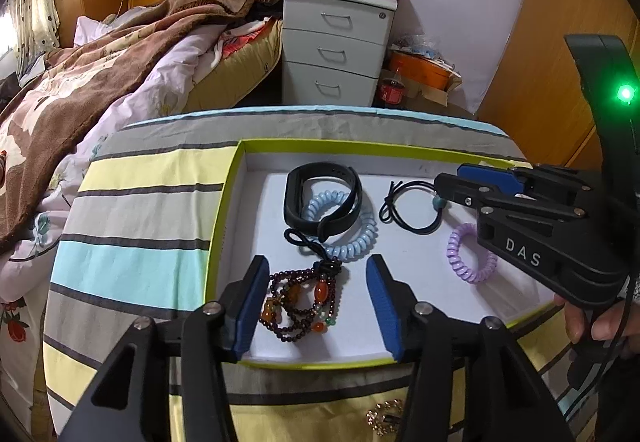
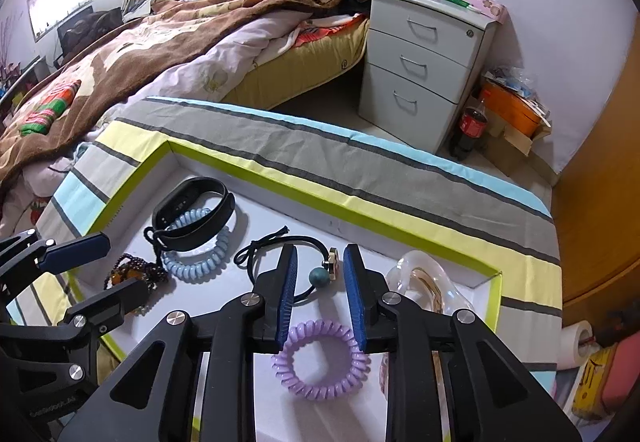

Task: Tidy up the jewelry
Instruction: 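Lower both items into the tray and open both grippers, then move both open grippers back toward the gold clip and keychain charm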

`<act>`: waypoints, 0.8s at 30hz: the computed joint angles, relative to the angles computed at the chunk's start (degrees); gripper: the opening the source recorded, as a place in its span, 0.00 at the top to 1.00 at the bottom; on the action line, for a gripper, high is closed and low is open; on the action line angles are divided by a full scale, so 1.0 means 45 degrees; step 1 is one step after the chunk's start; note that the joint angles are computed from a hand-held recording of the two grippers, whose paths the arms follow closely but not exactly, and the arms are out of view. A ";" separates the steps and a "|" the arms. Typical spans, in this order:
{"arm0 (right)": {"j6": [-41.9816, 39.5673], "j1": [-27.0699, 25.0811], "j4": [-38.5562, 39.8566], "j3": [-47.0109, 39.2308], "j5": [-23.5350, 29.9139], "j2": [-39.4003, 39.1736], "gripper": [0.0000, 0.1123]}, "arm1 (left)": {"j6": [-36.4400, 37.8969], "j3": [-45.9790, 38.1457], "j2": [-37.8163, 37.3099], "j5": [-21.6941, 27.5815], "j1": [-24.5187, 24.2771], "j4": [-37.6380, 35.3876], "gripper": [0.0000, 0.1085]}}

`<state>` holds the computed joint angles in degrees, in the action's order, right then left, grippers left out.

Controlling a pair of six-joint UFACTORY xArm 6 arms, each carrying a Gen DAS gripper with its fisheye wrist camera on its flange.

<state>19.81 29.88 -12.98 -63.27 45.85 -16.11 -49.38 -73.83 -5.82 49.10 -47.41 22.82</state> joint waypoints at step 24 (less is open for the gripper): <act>0.2574 0.1742 -0.1259 0.1779 0.0510 -0.3779 0.72 | -0.2559 0.1612 -0.3246 0.1210 -0.1786 0.2419 0.33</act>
<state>31.39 37.72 -18.64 -55.26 48.15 -33.12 -60.90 -66.57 -20.43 54.55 -55.45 33.71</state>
